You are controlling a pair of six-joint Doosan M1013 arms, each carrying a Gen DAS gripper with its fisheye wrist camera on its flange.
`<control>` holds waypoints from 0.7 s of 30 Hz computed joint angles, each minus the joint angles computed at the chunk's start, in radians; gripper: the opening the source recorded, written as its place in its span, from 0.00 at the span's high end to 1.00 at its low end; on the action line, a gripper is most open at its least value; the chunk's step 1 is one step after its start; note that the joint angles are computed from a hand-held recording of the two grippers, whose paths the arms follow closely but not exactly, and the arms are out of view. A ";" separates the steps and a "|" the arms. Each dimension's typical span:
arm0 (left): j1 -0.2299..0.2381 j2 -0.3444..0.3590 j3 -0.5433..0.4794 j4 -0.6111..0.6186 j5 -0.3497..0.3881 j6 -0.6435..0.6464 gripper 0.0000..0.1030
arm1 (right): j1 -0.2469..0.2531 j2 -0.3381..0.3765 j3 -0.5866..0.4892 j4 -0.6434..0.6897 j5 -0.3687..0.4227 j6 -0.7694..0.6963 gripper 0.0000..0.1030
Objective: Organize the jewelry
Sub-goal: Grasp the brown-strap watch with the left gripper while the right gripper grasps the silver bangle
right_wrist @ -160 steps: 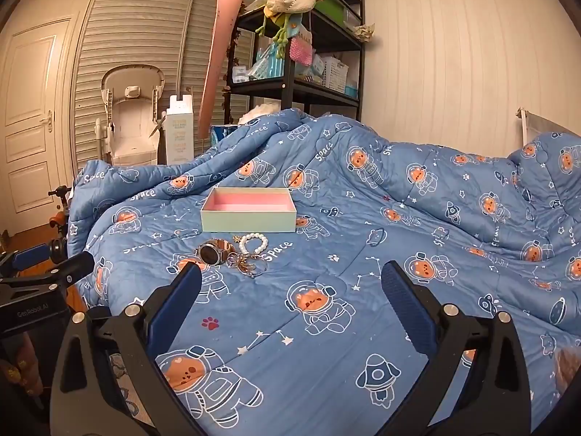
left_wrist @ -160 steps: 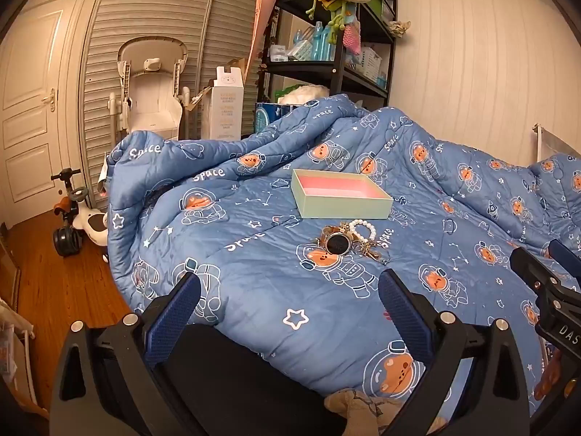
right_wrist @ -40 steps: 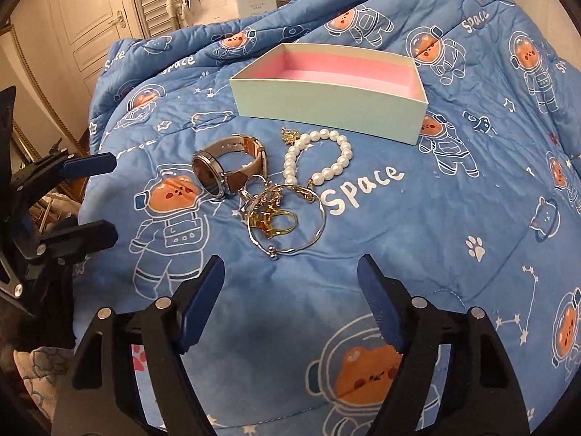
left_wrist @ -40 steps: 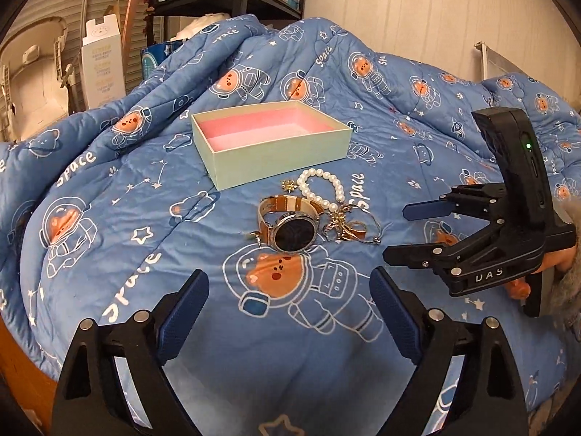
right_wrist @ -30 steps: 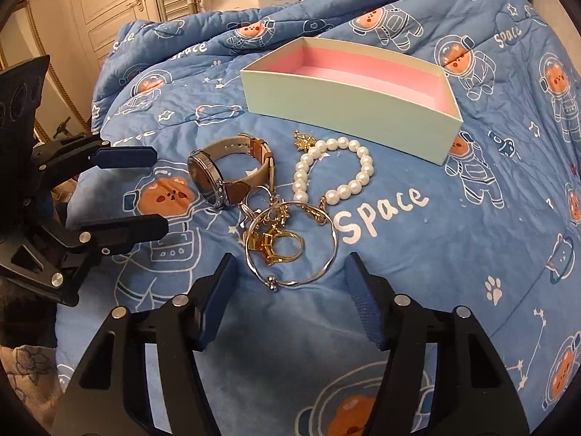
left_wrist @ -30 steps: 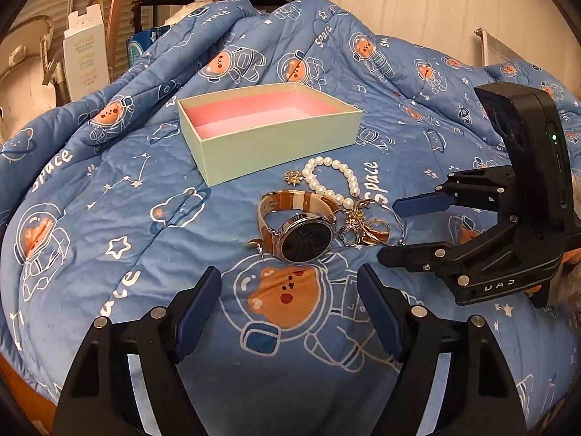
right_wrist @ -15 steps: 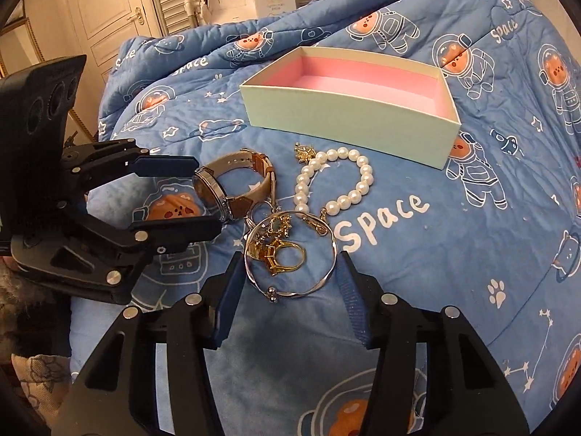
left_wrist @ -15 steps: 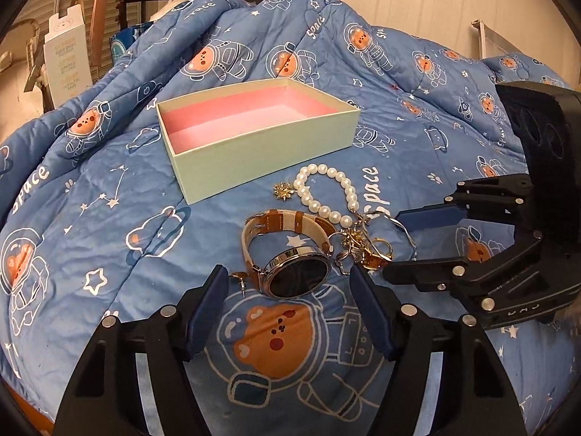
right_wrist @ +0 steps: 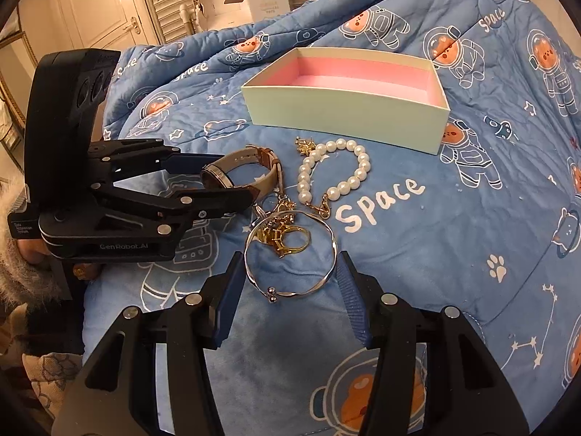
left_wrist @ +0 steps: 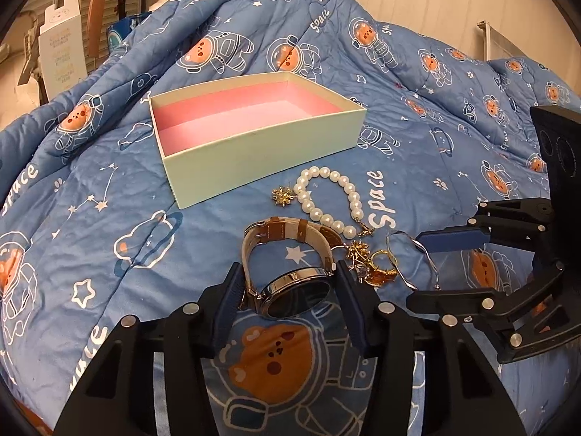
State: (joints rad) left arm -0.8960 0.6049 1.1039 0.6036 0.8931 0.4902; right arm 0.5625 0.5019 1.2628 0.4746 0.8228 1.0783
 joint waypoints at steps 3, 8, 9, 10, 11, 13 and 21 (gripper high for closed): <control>-0.001 -0.007 0.013 0.011 -0.017 -0.026 0.52 | 0.000 0.000 -0.001 0.006 0.001 -0.001 0.50; -0.004 -0.025 0.043 0.033 -0.053 -0.078 0.53 | 0.000 -0.003 0.001 0.014 0.003 -0.003 0.50; -0.005 -0.030 0.051 0.039 -0.061 -0.092 0.53 | 0.000 -0.004 0.001 0.014 0.004 -0.003 0.50; -0.006 -0.035 0.059 0.044 -0.072 -0.105 0.53 | 0.000 -0.005 0.002 0.014 0.005 -0.004 0.50; -0.006 -0.041 0.067 0.047 -0.084 -0.118 0.53 | 0.000 -0.005 0.001 0.015 0.007 -0.005 0.50; -0.007 -0.051 0.081 0.061 -0.101 -0.147 0.53 | 0.000 -0.006 -0.002 0.015 0.012 -0.007 0.50; -0.001 -0.077 0.090 0.082 -0.133 -0.166 0.53 | -0.011 0.012 -0.071 0.055 0.064 -0.030 0.50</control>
